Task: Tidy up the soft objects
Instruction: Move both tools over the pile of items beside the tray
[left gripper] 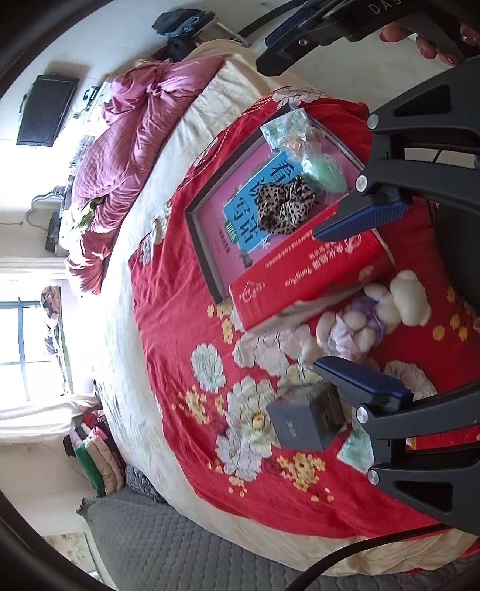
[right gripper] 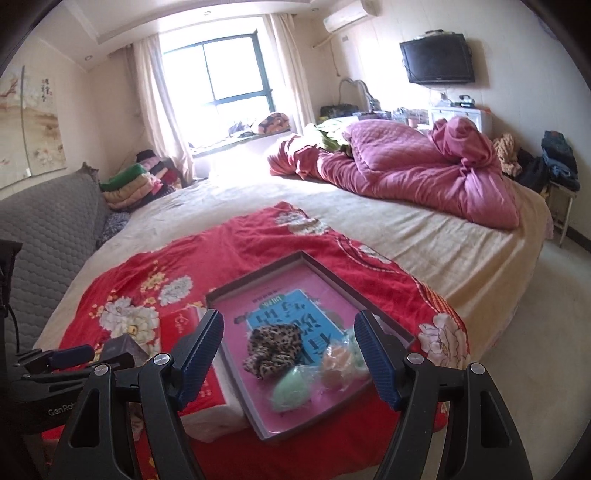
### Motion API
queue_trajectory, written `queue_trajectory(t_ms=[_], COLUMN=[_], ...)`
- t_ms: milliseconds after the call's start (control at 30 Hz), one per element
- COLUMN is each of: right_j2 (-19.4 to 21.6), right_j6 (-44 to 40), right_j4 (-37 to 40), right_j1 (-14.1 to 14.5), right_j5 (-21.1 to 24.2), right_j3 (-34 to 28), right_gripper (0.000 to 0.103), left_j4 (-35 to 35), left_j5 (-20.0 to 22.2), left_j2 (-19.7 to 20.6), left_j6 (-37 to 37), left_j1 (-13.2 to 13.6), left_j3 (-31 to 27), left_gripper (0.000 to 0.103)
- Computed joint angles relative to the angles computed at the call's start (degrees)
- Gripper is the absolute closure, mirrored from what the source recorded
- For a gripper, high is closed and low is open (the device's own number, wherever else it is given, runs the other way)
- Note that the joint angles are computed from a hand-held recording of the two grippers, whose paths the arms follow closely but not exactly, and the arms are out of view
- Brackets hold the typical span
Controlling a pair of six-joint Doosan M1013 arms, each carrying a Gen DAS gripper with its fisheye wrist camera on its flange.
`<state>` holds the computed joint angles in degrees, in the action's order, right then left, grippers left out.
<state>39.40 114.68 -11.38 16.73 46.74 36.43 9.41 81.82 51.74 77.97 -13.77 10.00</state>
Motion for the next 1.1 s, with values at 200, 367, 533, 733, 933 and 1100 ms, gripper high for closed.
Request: queue_trajectory(t_ms=[200,367,533,733,933,1100], right_j2=[-0.52,-0.76,-0.51,-0.58,-0.5,-0.22], right_j6=[-1.4,-2.95,-4.9,-7.19,-9.44,-11.45], right_j4=[0.04,0.98,1.68,2.98,3.7,4.65], right_j1=[0.97,1.48,2.2,2.96,3.89,4.65], right_j5=[-1.0,-1.44,-0.48,-0.63,-0.63,-0.08], right_j3=[0.22,0.18,-0.96,-1.66,-2.54,-3.5], right_gripper=[0.028,0.028,0.028,0.028,0.028,0.028], left_j4=[0.68,0.53,0.66,1.26,1.51,1.75], left_j5=[-4.86,-6.69,-8.94,-10.47,-12.78,-13.66], left_j2=[-4.87,-7.1,-9.71,-12.05,-14.54,-15.9], left_j6=[-2.13,-3.07,-4.37,-5.49,-7.63,-8.36], left_j1=[0.75,1.31,1.85,2.56,3.53,4.16], left_j3=[8.62,12.5,17.22,21.15,24.83,26.71], left_gripper=[0.039,0.039,0.039,0.039,0.039,0.039])
